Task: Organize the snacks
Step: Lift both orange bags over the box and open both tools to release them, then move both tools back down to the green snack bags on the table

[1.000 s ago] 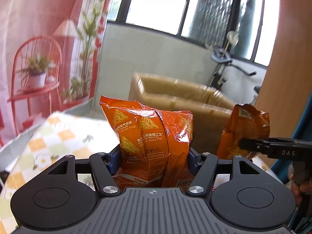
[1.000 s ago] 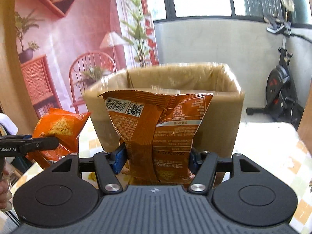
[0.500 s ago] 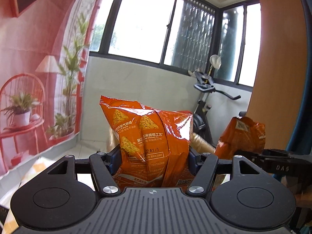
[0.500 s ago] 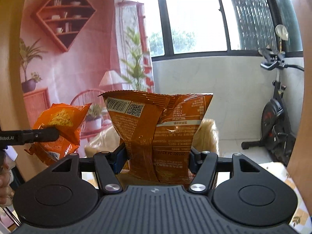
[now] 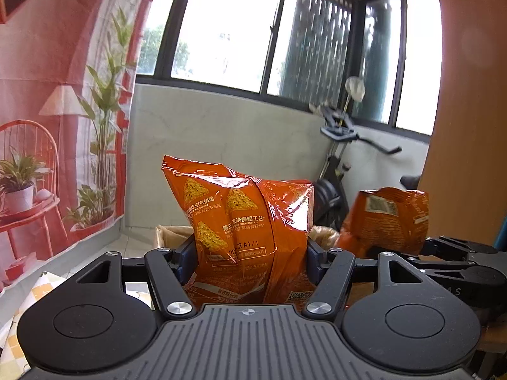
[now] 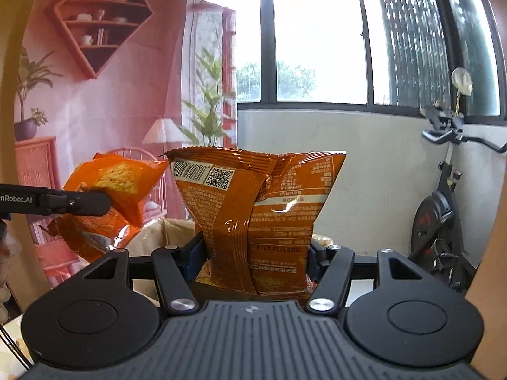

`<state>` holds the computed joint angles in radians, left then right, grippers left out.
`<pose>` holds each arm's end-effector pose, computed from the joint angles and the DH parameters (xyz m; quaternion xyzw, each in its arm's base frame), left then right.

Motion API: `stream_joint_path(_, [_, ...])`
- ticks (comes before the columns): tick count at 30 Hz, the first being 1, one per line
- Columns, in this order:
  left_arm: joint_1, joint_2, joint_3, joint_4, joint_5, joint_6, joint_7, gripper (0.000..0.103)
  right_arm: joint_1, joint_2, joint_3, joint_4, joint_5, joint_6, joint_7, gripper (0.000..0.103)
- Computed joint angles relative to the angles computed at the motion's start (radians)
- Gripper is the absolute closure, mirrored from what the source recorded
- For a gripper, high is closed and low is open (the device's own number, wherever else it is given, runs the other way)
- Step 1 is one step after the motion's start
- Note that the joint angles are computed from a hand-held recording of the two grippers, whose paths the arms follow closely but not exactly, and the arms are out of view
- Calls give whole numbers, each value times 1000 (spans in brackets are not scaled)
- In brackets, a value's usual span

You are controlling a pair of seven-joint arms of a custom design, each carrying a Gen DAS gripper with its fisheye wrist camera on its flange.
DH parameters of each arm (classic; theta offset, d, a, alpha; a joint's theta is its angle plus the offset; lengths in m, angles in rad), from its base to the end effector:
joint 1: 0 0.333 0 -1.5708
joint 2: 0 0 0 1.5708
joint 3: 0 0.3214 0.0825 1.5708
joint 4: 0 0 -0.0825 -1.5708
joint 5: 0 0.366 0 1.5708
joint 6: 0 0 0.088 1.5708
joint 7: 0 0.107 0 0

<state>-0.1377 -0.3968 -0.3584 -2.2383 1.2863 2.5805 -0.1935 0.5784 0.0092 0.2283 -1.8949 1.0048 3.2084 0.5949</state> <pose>0.3919 -0.2586 0.5956 -0.6558 0.4770 -0.4128 0.4148 0.4528 0.3558 0.6269 -0.7348 0.3260 -0.2342 0.5467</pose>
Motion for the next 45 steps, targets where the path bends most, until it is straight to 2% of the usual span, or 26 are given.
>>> stream_joint_path(3, [5,38,17,19,-6,18,31,35,0,52,-24,21,-174,-27,172,40])
stream_joint_path(11, [4,100,65,32,-68,91,126,32,-21,126,-44,66,-334,-118,371,40])
stream_joint_path(16, [7,97,67,24,-127,61,172,25,-16,139,-74,70,-457,-165,489,36])
stream_joint_path(21, [13,58,65,8,-157,43,187,24,-13,130,-93,58,-557,-172,604,25])
stream_joint_path(34, [5,-70,30,-16,-228,-26,236,24,-47,-13,-45,-56,-520,-117,600,25])
stream_joint_path(40, [-18,-163,22,-56,-304,-68,287,24,-47,-105,-38,-117,-439,-96,546,25])
stream_joint_path(45, [-55,-229,30,-124,-403,-74,323,23,-13,-180,-58,-186,-333,-90,469,25])
